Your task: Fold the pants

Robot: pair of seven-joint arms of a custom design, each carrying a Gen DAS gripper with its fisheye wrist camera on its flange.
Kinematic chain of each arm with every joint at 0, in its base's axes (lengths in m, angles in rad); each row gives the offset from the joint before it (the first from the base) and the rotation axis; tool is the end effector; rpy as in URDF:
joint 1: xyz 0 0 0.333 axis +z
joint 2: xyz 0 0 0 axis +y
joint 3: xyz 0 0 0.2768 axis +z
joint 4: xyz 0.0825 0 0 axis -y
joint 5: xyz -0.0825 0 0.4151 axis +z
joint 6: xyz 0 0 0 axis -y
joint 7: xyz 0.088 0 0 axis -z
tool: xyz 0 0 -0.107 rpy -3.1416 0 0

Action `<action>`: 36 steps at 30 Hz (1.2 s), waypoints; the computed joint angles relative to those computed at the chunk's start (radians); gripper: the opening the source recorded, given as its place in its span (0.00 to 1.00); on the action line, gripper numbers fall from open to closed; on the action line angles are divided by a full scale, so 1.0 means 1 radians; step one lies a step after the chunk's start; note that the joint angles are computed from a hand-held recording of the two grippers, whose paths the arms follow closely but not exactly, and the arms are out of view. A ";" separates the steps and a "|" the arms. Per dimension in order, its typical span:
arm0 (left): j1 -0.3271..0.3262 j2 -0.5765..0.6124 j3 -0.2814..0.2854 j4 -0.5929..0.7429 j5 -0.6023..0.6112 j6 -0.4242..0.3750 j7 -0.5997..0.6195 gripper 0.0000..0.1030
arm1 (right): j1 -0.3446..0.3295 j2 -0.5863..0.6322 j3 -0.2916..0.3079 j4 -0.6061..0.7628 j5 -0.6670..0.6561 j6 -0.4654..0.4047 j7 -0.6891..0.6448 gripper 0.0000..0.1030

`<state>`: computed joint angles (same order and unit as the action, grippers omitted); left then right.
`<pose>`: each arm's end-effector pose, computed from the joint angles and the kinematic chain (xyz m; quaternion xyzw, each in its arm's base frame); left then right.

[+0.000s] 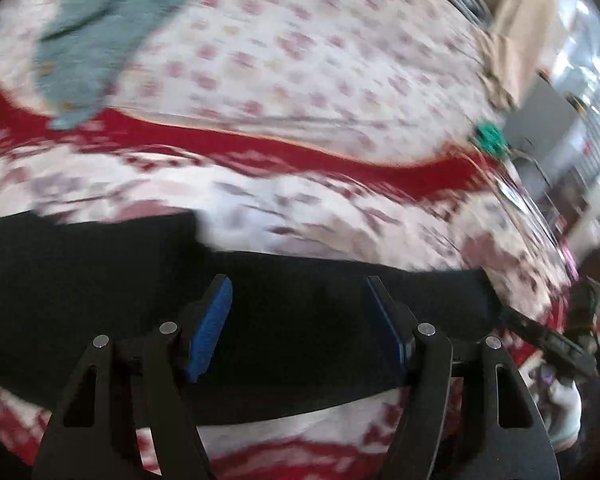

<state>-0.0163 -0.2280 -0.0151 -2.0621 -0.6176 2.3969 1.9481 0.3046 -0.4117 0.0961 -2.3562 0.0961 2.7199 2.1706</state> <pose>0.5715 -0.0230 0.5507 -0.6340 0.6791 -0.3636 0.0682 0.4783 0.2025 0.5291 -0.5632 0.7349 -0.0913 0.3666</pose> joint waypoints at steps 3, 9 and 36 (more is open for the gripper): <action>-0.024 0.064 -0.011 0.072 -0.038 -0.056 0.050 0.65 | -0.027 -0.032 0.000 -0.023 -0.013 -0.052 0.039 0.66; -0.029 0.167 -0.059 0.200 -0.064 -0.125 0.123 0.65 | -0.035 -0.071 -0.014 -0.058 0.003 -0.083 0.108 0.67; -0.042 0.464 -0.185 0.525 0.102 -0.209 0.106 0.65 | 0.192 -0.063 -0.186 -0.198 0.436 0.290 0.001 0.72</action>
<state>-0.0584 0.2360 -0.1998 -1.5371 -0.5157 2.1882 2.0537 0.4970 -0.4751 -0.0898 -2.5538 0.5317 3.0098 2.1713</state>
